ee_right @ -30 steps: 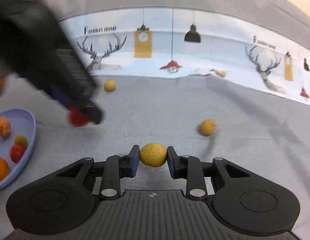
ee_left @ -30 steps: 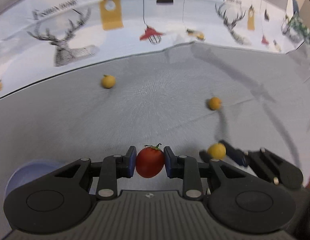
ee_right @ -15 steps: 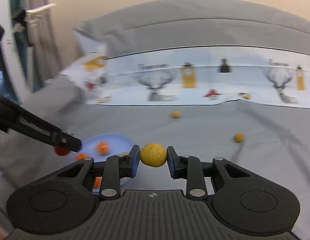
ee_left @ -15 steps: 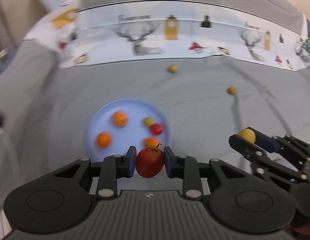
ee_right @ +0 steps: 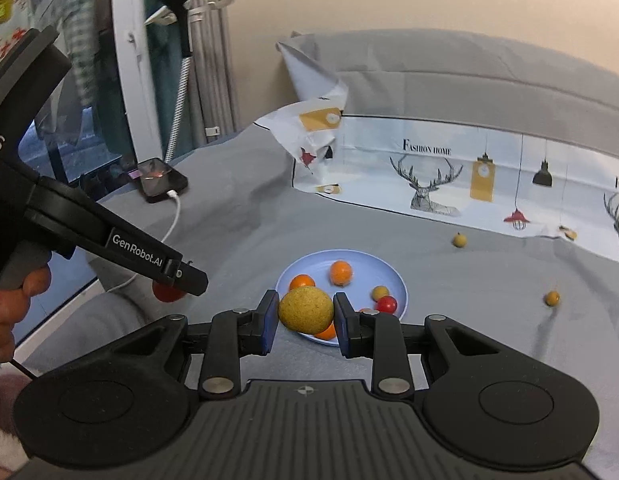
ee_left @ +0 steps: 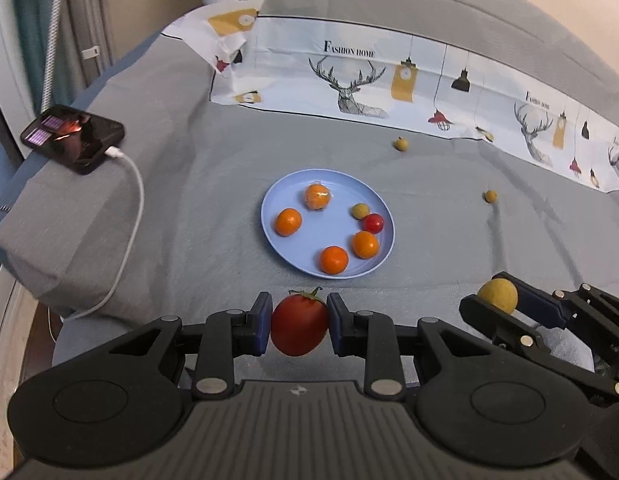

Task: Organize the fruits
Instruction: 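Carry the yellow fruit and red tomato over the blue plate with both tools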

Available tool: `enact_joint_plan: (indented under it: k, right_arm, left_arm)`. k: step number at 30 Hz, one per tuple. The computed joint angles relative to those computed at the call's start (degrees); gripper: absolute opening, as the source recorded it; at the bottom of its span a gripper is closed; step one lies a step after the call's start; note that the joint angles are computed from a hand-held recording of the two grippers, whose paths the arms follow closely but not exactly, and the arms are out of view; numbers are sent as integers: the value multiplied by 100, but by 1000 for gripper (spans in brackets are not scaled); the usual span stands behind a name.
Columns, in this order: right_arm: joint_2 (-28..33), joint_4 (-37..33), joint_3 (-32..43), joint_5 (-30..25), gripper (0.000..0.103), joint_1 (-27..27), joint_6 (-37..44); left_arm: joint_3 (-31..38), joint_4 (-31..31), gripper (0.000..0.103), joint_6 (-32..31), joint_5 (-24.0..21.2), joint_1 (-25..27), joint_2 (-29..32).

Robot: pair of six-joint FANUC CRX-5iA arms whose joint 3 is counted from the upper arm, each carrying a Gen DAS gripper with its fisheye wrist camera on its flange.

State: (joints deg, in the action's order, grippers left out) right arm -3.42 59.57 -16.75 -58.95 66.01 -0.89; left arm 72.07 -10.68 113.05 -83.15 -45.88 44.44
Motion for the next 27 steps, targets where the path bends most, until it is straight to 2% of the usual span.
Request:
enact_joint_plan:
  k: [5,12,21,27]
  right_arm:
    - [63,91,77,-162,31,97,54]
    - [125,165,125,-228,31,152,178]
    - [137,56,132,-204,31,119,211]
    - [186,-91,183,-142,31,55,255]
  left_arm:
    - [-703,39,32,167,411,10,-402]
    - [-1081,38,32,227,676,27,-627]
    - [-969,138,32,228,602,80,-517]
    - [-642,180,32,214,405,113,-288]
